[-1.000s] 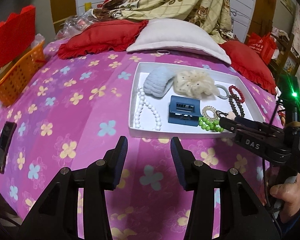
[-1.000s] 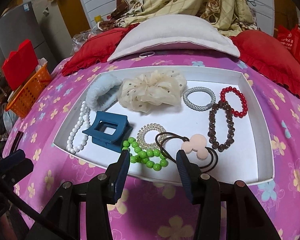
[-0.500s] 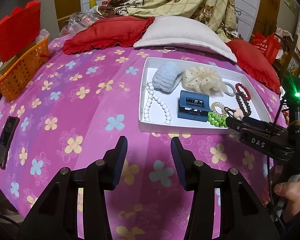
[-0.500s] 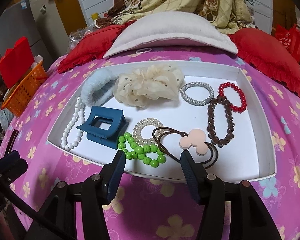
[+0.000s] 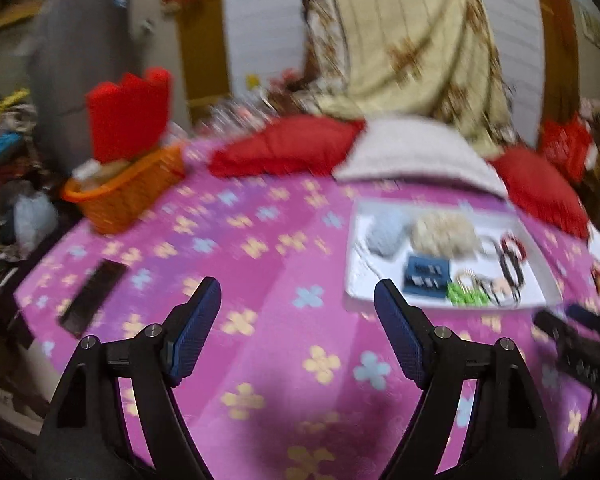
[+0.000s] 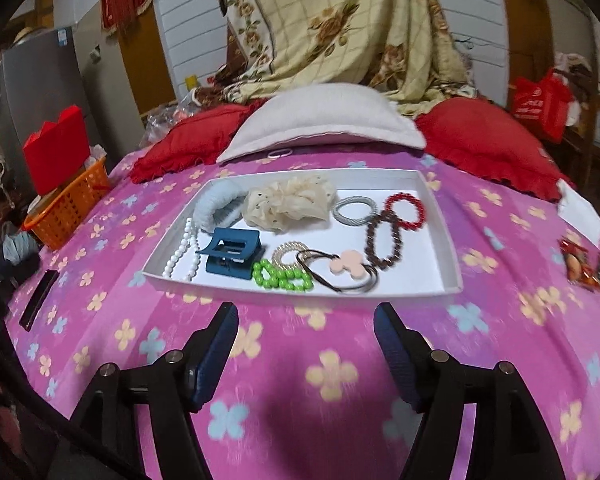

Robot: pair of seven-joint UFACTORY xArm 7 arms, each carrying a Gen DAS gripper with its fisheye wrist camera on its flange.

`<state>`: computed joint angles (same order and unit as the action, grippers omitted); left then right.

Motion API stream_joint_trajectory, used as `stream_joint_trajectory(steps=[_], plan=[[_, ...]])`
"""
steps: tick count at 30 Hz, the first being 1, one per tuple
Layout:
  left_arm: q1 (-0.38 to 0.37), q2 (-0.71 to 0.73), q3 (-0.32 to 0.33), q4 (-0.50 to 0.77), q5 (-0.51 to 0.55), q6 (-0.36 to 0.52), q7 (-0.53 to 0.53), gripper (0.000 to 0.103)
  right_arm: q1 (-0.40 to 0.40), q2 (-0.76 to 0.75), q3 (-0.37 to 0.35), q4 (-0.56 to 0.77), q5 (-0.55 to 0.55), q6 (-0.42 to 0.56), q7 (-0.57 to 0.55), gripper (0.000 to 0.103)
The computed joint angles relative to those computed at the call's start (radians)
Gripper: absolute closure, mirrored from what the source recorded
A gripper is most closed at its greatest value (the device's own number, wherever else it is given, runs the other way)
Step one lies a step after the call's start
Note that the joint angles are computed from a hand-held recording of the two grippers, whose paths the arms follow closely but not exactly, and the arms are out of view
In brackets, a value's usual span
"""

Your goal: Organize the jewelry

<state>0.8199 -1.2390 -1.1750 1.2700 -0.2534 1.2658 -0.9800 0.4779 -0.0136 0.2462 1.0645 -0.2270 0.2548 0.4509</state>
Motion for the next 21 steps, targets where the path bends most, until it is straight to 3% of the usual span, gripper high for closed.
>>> stream_joint_trajectory(steps=[4, 6, 8, 17, 21], plan=[[-0.007, -0.103, 0.052, 0.049, 0.073, 0.076, -0.011, 0.019, -0.018, -0.093, 0.014, -0.083, -0.067, -0.011, 0.082, 0.034], [-0.018, -0.14, 0.079, 0.059, 0.072, 0.086, -0.009, 0.006, -0.027, -0.132, 0.026, -0.116, -0.062, -0.021, 0.096, 0.031], [-0.024, -0.166, 0.099, 0.071, 0.062, 0.086, 0.0, 0.0, -0.045, -0.177, 0.047, -0.15, -0.076, -0.03, 0.12, 0.03], [-0.003, -0.251, 0.163, 0.172, -0.012, 0.128, 0.063, 0.0, -0.137, -0.369, 0.147, -0.283, -0.13, -0.061, 0.203, 0.022], [0.019, -0.247, 0.169, 0.237, -0.063, 0.204, 0.092, 0.0, -0.184, -0.464, 0.193, -0.332, -0.131, -0.052, 0.233, 0.021]])
